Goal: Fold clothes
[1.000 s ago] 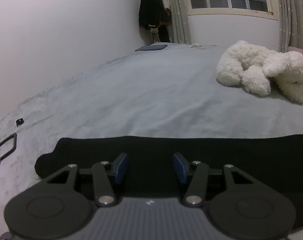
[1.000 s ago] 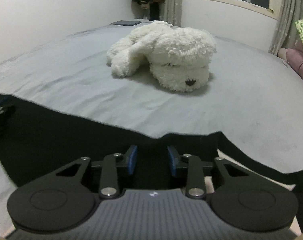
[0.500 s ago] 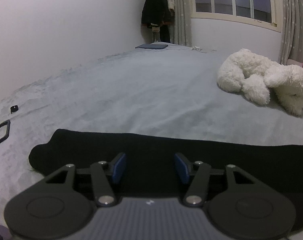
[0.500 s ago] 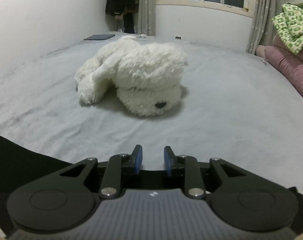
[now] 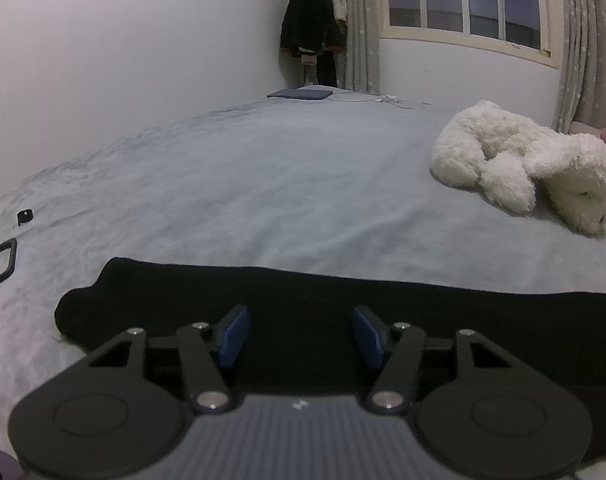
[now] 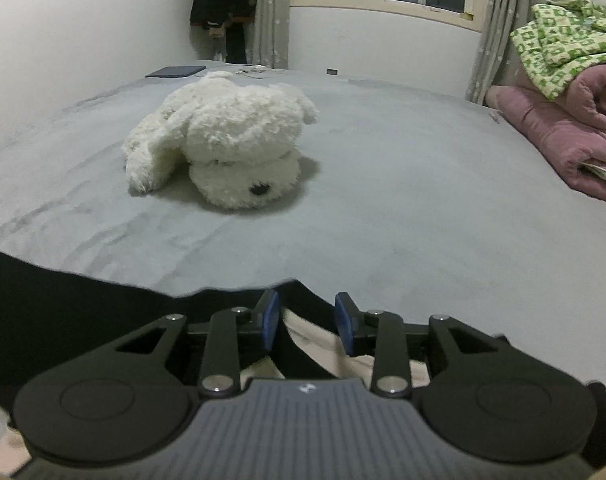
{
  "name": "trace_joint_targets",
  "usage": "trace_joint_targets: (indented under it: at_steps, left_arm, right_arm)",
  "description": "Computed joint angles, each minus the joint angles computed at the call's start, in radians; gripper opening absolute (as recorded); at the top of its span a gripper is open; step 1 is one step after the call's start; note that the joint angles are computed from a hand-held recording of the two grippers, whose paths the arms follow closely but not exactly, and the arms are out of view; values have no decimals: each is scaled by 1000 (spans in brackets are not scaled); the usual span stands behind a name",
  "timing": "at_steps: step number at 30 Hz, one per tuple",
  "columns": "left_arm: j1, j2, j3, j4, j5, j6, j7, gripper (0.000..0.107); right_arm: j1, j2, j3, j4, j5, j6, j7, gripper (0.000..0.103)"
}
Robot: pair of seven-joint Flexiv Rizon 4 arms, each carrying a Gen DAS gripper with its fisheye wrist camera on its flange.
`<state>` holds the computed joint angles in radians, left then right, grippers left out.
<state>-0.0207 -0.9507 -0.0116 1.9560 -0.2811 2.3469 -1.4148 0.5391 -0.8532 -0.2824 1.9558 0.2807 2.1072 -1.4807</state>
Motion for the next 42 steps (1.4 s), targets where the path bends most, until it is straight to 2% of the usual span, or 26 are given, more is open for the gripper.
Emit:
trace_joint_targets:
  at_steps: [6, 11, 15, 18, 21, 27, 31, 33, 38, 42]
  left_arm:
    - [-14, 15, 9, 15, 6, -8, 27, 66]
    - [-6, 49, -5, 48, 71, -22, 55, 77]
    - [14, 69, -38, 63, 163, -34, 70, 79]
    - [47, 83, -85, 70, 251, -53, 61, 79]
    - [88, 100, -140, 70, 338, -101, 45, 79]
    - [151, 135, -246, 79, 460, -215, 14, 79]
    - [149, 136, -287, 95, 503, -223, 6, 79]
    - [120, 144, -284, 102, 493, -232, 4, 79]
    - [52, 164, -282, 125, 473, -240, -2, 78]
    - [0, 181, -282, 126, 428, -282, -18, 79]
  right_arm:
    - [-24, 54, 43, 113, 29, 65, -8, 39]
    - [-7, 103, 69, 233, 85, 118, -29, 46]
    - [37, 152, 64, 331, 146, 123, -56, 50]
    - [93, 186, 31, 401, 214, 126, -83, 55]
    - [159, 224, -30, 464, 289, 107, -112, 55]
    - [187, 253, -113, 561, 413, 142, -110, 55]
    - [86, 253, -73, 607, 427, 174, -46, 55]
    - [9, 242, -33, 619, 412, 187, 3, 55]
    - [-121, 176, 10, 594, 348, 200, 85, 55]
    - [-206, 162, 62, 570, 284, 248, 142, 55]
